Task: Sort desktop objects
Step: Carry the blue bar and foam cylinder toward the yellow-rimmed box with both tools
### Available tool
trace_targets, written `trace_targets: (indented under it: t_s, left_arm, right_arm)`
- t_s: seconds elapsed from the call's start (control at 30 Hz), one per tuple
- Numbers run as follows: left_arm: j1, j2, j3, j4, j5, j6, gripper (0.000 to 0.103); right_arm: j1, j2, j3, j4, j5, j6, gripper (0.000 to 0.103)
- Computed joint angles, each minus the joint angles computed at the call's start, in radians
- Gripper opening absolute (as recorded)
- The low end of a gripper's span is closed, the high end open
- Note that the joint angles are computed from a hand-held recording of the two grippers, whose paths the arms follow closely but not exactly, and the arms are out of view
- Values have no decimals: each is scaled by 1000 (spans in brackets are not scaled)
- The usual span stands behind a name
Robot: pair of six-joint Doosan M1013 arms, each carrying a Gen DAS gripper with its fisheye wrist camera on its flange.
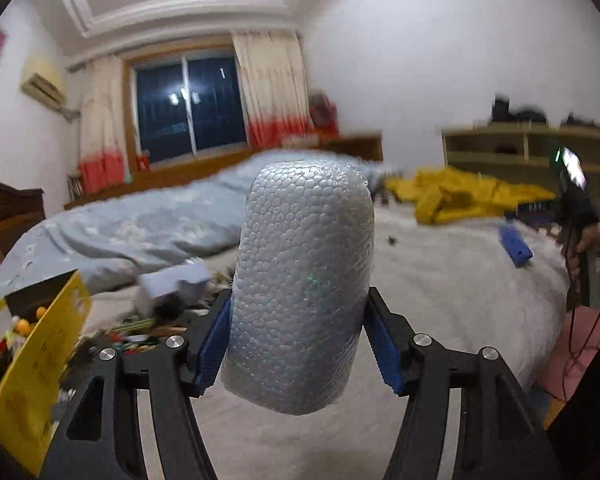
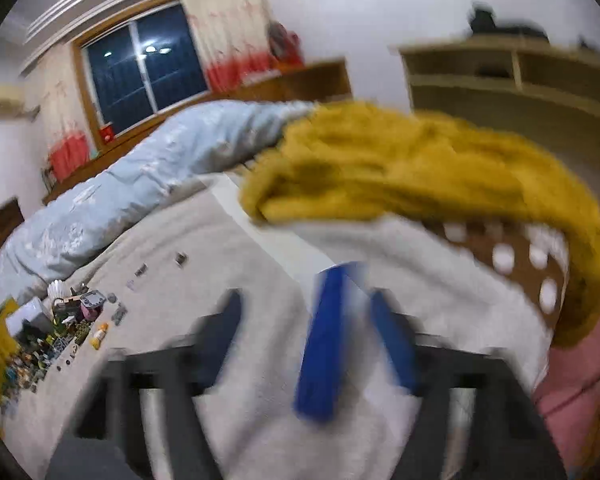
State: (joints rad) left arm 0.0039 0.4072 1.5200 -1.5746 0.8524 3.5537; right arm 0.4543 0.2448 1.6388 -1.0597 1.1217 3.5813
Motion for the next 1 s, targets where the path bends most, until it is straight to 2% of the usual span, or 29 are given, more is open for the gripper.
trace_targets:
  t_s: [0.03, 0.07, 0.1, 0.13, 0.23, 0.27, 0.33, 0.37, 0.4, 0.43, 0.47, 0.53, 0.6, 0.7, 0.83, 1.0]
  left_arm:
    - [3, 6, 5, -19, -6, 26, 64]
    - [2, 12, -4, 15, -21, 1, 64]
    - [2, 21, -33, 90, -15, -78, 64]
    - [6, 28, -50, 113, 15, -139, 64]
    - [6, 53, -102, 180, 48, -312, 64]
    - [7, 57, -109, 193, 59, -333, 64]
    - [2, 52, -95, 180, 48, -293, 64]
    - [-1, 49, -87, 171, 41, -274, 64]
    - [-1, 48, -84, 163, 38, -259, 64]
    - [-2, 45, -82, 160, 38, -258, 64]
    - [-2, 45, -81, 157, 39, -259, 64]
    - [-3, 45, -84, 161, 39, -275, 64]
    - [-3, 43, -85, 165, 28, -289, 64]
    - [-2, 41, -89, 178, 14, -319, 64]
    - [1, 35, -85, 169, -9, -325, 64]
    - [17, 26, -83, 136, -24, -325, 64]
  right_arm:
    - [-8, -10, 27, 9, -47, 30, 74]
    - [-22, -13, 46, 41, -99, 37, 74]
    - [-28, -12, 51, 58, -113, 33, 74]
    - [-33, -3, 53, 73, -111, 25, 74]
    - [-32, 37, 12, 82, 4, 18, 75]
    - [-43, 44, 2, 119, 15, 8, 75]
    - [-58, 62, -12, 170, 27, -15, 75]
    - [-55, 77, -31, 165, 68, -39, 69]
    - [-52, 101, -65, 178, 135, -90, 56]
    - [-46, 128, -98, 183, 222, -122, 36]
    - [-40, 137, -110, 178, 257, -108, 36]
    - [-17, 127, -102, 109, 250, -35, 36]
    - [18, 132, -127, 8, 284, -33, 36]
    - [54, 143, -178, -75, 265, -65, 36]
    - [75, 167, -238, -102, 159, -84, 36]
    - [98, 268, -403, -137, 111, -252, 36]
